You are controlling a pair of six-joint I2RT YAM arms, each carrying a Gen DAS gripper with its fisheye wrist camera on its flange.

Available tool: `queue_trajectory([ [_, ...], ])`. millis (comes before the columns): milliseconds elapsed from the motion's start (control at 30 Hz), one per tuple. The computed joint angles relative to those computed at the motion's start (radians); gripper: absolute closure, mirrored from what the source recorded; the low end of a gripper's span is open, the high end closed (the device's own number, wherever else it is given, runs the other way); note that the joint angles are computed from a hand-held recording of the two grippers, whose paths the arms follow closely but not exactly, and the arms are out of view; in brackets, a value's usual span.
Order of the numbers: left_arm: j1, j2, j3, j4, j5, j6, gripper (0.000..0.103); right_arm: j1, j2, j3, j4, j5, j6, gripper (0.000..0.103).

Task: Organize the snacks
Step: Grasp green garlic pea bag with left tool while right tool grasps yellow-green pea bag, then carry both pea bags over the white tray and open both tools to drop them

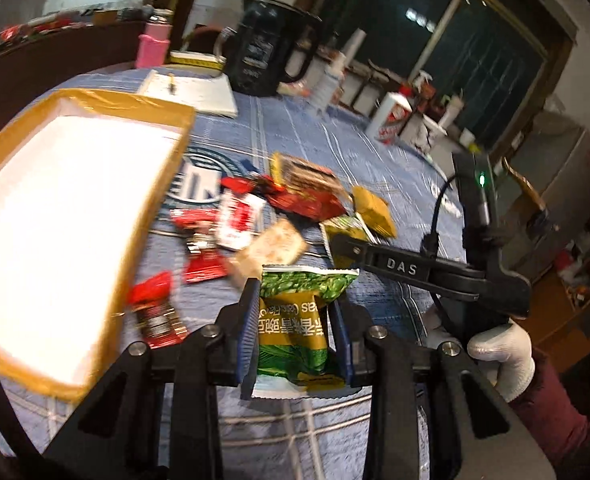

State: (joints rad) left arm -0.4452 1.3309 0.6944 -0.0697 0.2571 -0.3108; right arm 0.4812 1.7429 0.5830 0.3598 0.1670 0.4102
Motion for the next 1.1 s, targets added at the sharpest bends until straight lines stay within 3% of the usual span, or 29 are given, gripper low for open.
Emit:
queue_trajectory([
  [167, 0.108, -0.122, -0.071, -0.016, 0.051, 0.009, 0.068, 0.074, -0.019, -0.027, -0.008, 0.075, 0.027, 0.072],
  [300, 0.212, -0.199, -0.105, -0.045, 0.112, 0.043, 0.068, 0.143, -0.122, -0.068, -0.036, 0.167, 0.053, 0.072],
  [467, 0.36, -0.226, -0.071, -0.11, 0.176, 0.115, 0.068, 0.277, -0.311, -0.03, -0.186, 0.221, 0.049, 0.071],
  [567, 0.446, -0.179, -0.013, -0.14, 0.191, 0.173, 0.068, 0.353, -0.321, 0.068, -0.27, 0.22, 0.036, 0.071],
  [800, 0.588, 0.049, 0.186, -0.207, 0.172, 0.27, 0.067, 0.427, -0.121, 0.506, -0.462, 0.144, -0.038, 0.07],
  [1100, 0.685, 0.24, 0.251, -0.206, 0.232, 0.28, 0.067, 0.422, 0.367, 0.819, -0.503, 0.011, -0.002, 0.07],
])
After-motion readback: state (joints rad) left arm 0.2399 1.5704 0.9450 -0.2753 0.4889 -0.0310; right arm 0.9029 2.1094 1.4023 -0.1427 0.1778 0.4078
